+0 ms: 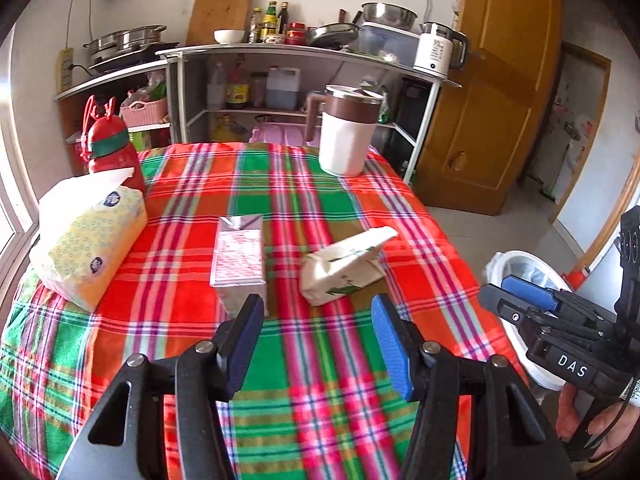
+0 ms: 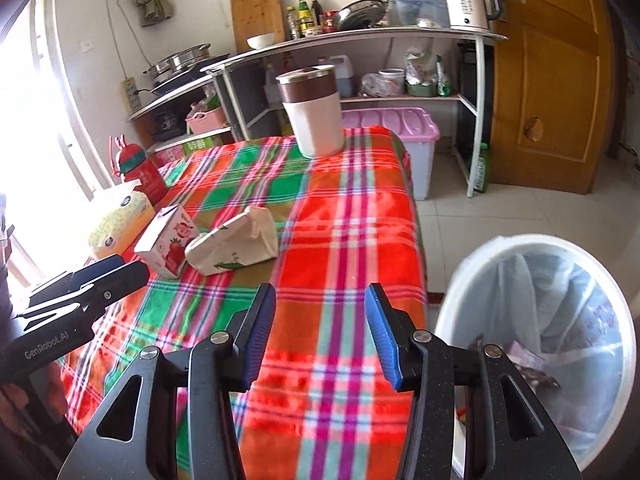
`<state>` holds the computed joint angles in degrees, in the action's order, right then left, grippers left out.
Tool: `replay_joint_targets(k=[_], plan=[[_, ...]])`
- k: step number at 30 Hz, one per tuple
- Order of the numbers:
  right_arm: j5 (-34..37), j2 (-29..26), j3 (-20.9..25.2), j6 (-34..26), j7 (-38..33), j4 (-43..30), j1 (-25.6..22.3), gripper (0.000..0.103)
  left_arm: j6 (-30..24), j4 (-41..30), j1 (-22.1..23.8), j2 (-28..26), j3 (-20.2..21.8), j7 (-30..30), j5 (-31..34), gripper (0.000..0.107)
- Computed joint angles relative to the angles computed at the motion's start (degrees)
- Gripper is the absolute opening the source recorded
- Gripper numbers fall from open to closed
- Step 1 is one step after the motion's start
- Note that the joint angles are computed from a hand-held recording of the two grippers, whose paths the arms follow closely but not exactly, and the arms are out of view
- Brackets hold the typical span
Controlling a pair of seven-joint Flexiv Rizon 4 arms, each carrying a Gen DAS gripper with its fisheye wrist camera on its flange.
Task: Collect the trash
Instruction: 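Move both tools back over the table toward the juice carton and cloth bag, then grasp the pink juice carton with the left tool while the right tool grasps the cloth bag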
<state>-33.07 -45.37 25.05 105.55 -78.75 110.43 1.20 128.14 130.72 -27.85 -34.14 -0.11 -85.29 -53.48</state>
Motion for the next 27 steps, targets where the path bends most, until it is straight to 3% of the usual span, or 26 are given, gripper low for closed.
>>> replay_joint_targets(k=[3, 6, 16, 23, 25, 27], plan=[[-1.30, -1.37, 1.00, -1.07, -1.03, -1.90, 0.56, 0.049, -0.62, 0.77, 1.89, 0.22, 0.16, -1.43, 1.80, 0.058], [-1.62, -4.02, 5.57, -6.01, -0.99, -5.13, -1.42, 0.049, -0.99, 1.31, 4.24, 0.22, 0.18, -4.06, 5.36, 0.059], [5.30, -10.58, 16.80, -17.11, -5.56, -13.32, -2.85, 0.050, -2.31, 1.41, 7.43, -0.13, 1.90, -7.80, 11.21, 0.059], [11.36, -11.09, 14.77, -20.65, -5.43, -17.76, 1.71, 0.050, -3.70, 1.63, 10.75, -0.08, 1.76, -10.81, 16.79, 0.059], [12.95, -10.88, 13.41, -21.23, -5.28, -18.79, 3.16, 0.045, -4.13, 1.30, 11.19, -0.23, 1.88, -11.50, 18.01, 0.060], [14.58, -10.69, 12.33, -22.02, -5.21, -19.69, 4.28, 0.032, -4.61, 0.83, 11.43, -0.51, 2.11, -11.81, 18.98, 0.060]])
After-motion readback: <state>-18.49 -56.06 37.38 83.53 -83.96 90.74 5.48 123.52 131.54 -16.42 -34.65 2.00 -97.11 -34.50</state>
